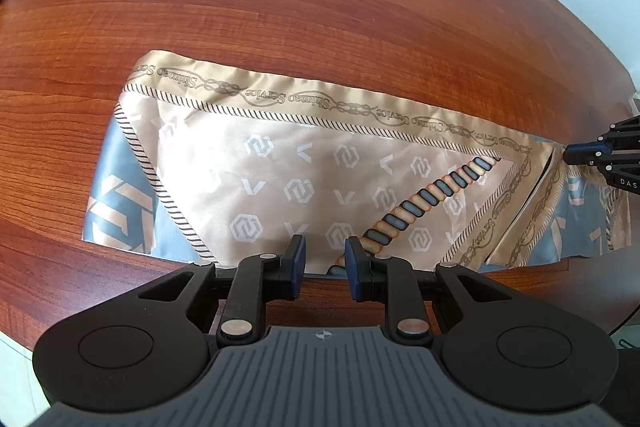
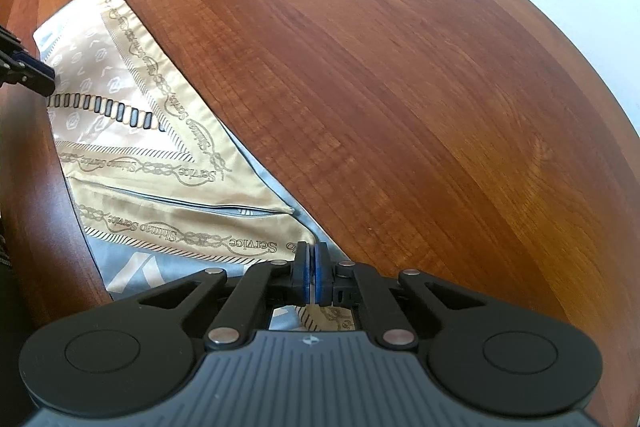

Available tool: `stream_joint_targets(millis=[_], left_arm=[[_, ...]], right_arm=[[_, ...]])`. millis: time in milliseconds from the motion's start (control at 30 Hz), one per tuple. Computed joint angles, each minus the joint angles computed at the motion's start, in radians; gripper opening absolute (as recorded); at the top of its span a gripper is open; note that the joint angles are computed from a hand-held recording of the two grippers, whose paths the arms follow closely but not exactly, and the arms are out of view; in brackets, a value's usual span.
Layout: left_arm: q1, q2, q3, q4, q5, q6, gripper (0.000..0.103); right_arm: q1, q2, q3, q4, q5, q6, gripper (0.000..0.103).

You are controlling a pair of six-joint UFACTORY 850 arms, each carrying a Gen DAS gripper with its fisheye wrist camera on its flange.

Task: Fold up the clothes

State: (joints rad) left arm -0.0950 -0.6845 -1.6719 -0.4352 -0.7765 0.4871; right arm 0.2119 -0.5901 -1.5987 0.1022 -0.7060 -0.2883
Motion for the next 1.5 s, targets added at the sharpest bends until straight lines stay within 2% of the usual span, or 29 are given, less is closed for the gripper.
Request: stream_joint_targets(millis=[33, 67, 200, 233, 500, 667, 900, 1133, 1300, 1500], left_arm=[[0.000, 0.000, 0.001, -0.001, 0.000, 0.000, 0.025], [0.000, 0.001, 0.002, -0.002, 0.001, 0.001, 0.025], [0.000, 0.002, 0.004, -0.004, 0.004, -0.001, 0.025], [0.000, 0.003, 0.005, -0.002, 0.005, -0.003, 0.025], [-0.006, 0.001, 0.001, 0.041, 0.019, -0.024, 0.013], [-0.003, -0.008, -0.014, 0.057, 0.010, -0.049, 0.006], [-0.005, -0.017, -0.033, 0.090, 0.007, -0.080, 0.006], [-0.009, -0.023, -0.046, 0.133, 0.014, -0.107, 0.006], [-0.015, -0.013, -0.039, 0.147, 0.014, -0.121, 0.006], [-0.013, -0.015, -0.044, 0.143, 0.006, -0.106, 0.006]], right_arm=[[-0.001, 0.005, 0.006, 0.004, 0.007, 0.004, 0.020], [-0.003, 0.016, 0.019, 0.006, 0.021, 0.014, 0.027], [-0.012, 0.053, 0.052, 0.010, 0.047, 0.052, 0.031], [-0.015, 0.059, 0.058, 0.006, 0.049, 0.061, 0.035], [-0.049, 0.161, 0.177, -0.077, 0.064, 0.224, 0.041], [-0.076, 0.234, 0.279, -0.131, 0.079, 0.338, 0.051], [-0.127, 0.320, 0.402, -0.186, 0.103, 0.483, 0.051], [-0.166, 0.355, 0.466, -0.254, 0.120, 0.582, 0.051], [-0.179, 0.339, 0.461, -0.288, 0.151, 0.605, 0.051], [-0.179, 0.272, 0.398, -0.299, 0.150, 0.538, 0.047]])
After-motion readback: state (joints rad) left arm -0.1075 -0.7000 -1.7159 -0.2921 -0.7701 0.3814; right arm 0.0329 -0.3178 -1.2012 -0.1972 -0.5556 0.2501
